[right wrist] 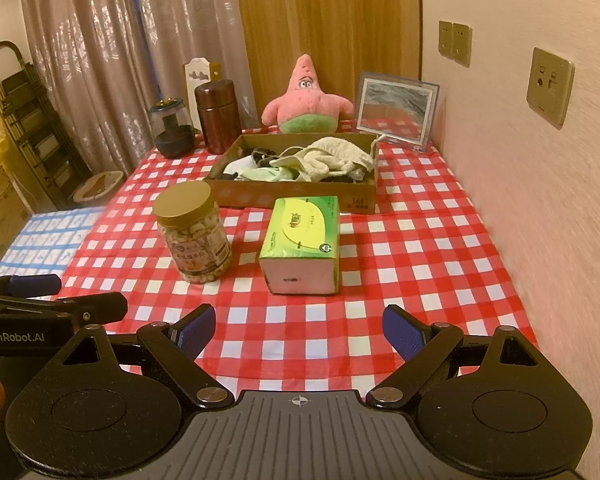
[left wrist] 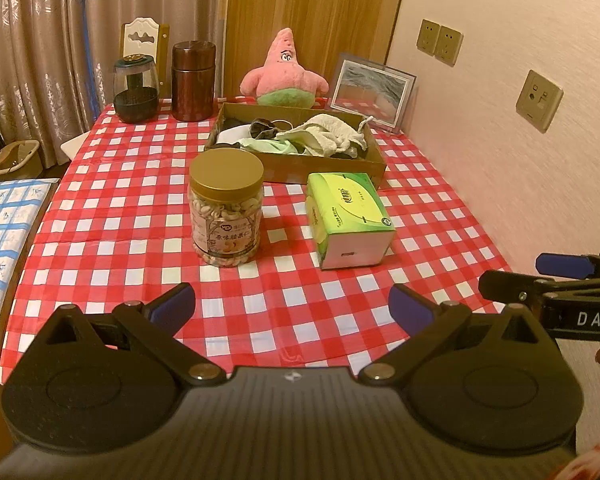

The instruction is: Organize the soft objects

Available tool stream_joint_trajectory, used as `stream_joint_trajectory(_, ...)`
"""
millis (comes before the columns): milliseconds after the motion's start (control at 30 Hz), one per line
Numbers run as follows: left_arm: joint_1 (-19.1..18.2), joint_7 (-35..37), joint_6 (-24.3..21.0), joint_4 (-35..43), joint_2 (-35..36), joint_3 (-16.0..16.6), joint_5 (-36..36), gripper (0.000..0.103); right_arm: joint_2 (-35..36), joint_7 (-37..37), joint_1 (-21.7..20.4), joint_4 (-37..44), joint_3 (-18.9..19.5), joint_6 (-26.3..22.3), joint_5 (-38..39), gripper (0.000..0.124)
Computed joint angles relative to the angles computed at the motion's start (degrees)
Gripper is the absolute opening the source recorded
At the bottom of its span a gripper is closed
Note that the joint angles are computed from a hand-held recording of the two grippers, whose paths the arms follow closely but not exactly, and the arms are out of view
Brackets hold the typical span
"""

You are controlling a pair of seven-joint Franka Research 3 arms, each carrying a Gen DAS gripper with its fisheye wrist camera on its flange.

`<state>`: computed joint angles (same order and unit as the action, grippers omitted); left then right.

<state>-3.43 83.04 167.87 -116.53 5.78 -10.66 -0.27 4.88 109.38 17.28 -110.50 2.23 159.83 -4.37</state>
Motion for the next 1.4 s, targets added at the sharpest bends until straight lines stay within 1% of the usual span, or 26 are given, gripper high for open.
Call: stream_joint_trajectory(1400, -0.2, -1.4, 0.1, 0.5, 0.5, -0.1, 1.2, 0.102, 0.4, 0.0, -0.3, 0.8, -0.4, 0.0, -0.5, 0.09)
